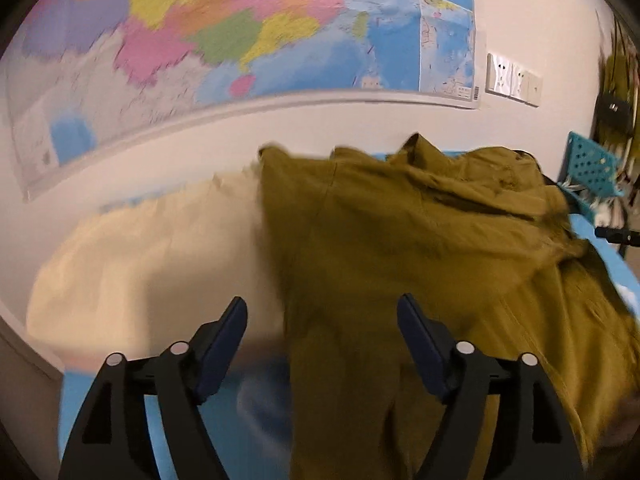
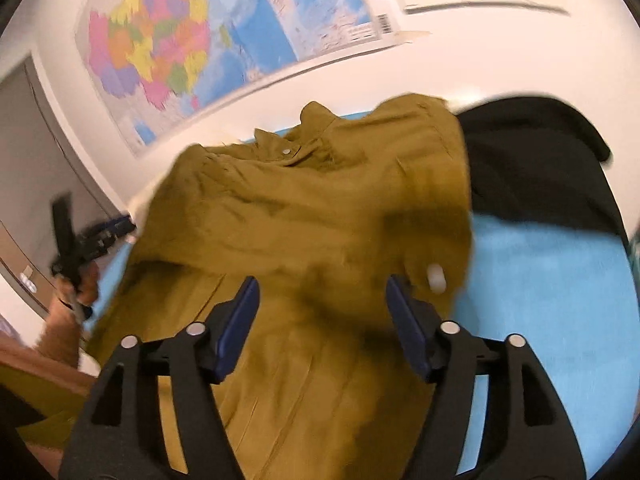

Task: Fold large clothes

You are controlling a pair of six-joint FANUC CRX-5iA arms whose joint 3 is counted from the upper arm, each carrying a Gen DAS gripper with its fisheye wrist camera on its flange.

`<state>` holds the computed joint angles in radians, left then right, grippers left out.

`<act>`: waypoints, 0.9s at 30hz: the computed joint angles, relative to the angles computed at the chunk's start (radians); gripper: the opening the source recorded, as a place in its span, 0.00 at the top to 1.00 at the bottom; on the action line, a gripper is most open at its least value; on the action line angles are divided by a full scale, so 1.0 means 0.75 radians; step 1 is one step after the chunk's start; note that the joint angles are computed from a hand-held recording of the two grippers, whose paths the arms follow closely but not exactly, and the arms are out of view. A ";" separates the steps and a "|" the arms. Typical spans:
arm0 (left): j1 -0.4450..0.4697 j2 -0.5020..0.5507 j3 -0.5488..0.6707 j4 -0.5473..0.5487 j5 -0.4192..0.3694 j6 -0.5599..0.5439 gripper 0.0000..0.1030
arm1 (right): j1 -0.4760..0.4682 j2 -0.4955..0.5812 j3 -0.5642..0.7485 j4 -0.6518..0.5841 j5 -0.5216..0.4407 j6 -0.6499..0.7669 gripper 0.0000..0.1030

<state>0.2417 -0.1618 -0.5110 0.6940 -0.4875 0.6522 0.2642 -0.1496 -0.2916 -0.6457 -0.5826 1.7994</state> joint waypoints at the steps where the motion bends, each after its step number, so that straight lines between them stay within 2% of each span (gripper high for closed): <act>1: 0.027 -0.025 -0.026 0.007 -0.039 -0.003 0.27 | -0.004 -0.052 -0.061 0.006 0.006 -0.045 0.27; 5: 0.138 -0.094 -0.106 0.029 -0.216 -0.021 0.26 | -0.019 -0.168 -0.202 0.016 -0.020 -0.160 0.20; 7: 0.191 -0.096 -0.127 0.057 -0.342 -0.057 0.26 | -0.065 -0.200 -0.241 -0.069 -0.076 -0.134 0.19; 11: 0.215 -0.124 -0.151 -0.022 -0.413 -0.041 0.26 | -0.099 -0.251 -0.295 -0.175 -0.155 -0.049 0.20; 15: 0.242 -0.145 -0.190 0.011 -0.515 -0.085 0.26 | -0.194 -0.236 -0.285 -0.442 -0.325 0.227 0.28; 18: 0.245 -0.158 -0.201 -0.037 -0.534 -0.056 0.26 | -0.124 -0.251 -0.304 -0.429 -0.309 0.242 0.29; 20: 0.253 -0.176 -0.225 -0.021 -0.538 -0.083 0.25 | -0.131 -0.249 -0.304 -0.481 -0.336 0.276 0.29; 22: 0.276 -0.185 -0.239 0.010 -0.584 -0.122 0.24 | -0.167 -0.218 -0.288 -0.556 -0.394 0.336 0.49; 23: 0.281 -0.191 -0.246 0.018 -0.597 -0.124 0.25 | -0.182 -0.185 -0.278 -0.595 -0.411 0.336 0.77; 24: 0.275 -0.194 -0.247 0.013 -0.589 -0.114 0.30 | -0.213 -0.153 -0.270 -0.643 -0.438 0.353 0.86; 26: 0.258 -0.203 -0.238 -0.017 -0.575 -0.053 0.64 | -0.259 -0.159 -0.272 -0.707 -0.460 0.421 0.89; 27: 0.262 -0.204 -0.232 -0.015 -0.594 -0.013 0.86 | -0.295 -0.183 -0.293 -0.784 -0.449 0.519 0.90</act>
<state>0.4384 -0.3150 -0.6850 0.6827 -0.9333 0.6425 0.0431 -0.2872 -0.5112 -1.2341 -0.9194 2.1884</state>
